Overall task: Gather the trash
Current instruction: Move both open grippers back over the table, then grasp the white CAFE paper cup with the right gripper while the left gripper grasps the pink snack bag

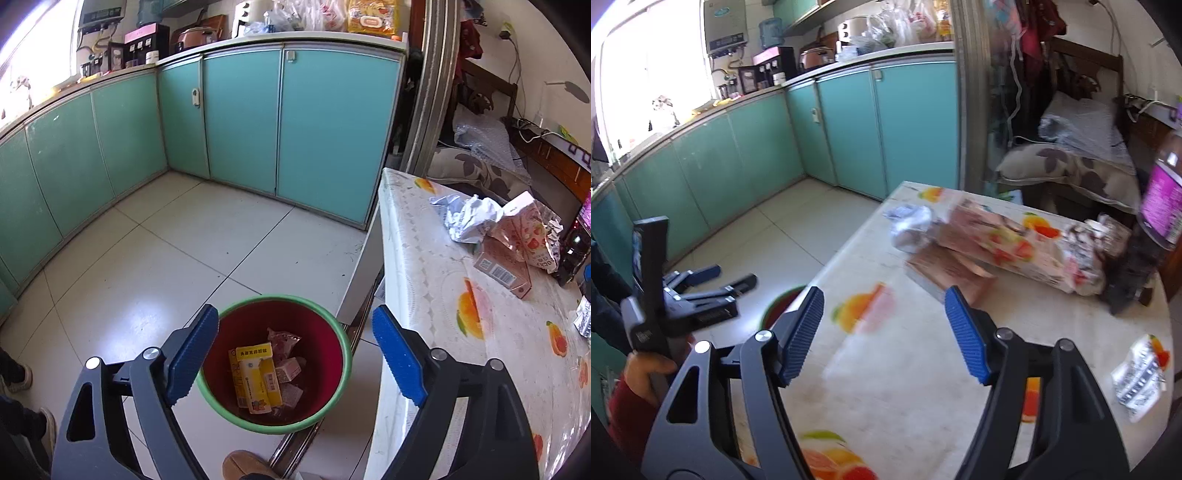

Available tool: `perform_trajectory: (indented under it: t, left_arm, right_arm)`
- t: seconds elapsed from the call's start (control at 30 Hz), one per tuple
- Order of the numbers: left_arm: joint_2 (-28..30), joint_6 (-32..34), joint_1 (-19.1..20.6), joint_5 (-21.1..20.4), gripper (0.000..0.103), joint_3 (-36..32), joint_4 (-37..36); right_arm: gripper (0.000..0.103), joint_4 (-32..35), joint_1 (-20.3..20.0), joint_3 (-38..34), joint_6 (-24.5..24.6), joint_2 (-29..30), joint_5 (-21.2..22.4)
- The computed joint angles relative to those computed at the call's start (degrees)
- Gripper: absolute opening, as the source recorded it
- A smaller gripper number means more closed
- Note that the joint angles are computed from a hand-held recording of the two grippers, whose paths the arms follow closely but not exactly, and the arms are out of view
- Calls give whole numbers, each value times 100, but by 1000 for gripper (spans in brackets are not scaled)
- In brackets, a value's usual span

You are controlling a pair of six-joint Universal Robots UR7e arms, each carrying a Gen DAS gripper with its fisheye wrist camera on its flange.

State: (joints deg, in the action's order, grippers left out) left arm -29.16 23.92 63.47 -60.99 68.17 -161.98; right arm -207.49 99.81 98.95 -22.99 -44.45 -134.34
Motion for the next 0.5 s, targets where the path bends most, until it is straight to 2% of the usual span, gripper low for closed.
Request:
perform_trajectory:
  t: [0.17,0.23,0.3,0.4,0.5]
  left_arm:
    - [-99,301,-145,-301,87,306,-286]
    - [-102,453,-223,-384,88,414,-394]
    - [-91,679,-306,-433,89,536,-553]
    - [-76,1048,-431,-484,92,750,-777]
    - [-63,1270,-557,-588,92,900,-802]
  right_arm:
    - [78,-585,-399,1051,70,-837,-974]
    - [78,-835,-604,1367,23,-1133,-1190]
    - [82,-905,-830,1639,40,-1427,-1290]
    - [84,-795,-1131,1924,101,-1729,-1167]
    - [87,-166,-1470,2156,543,-2115,-328]
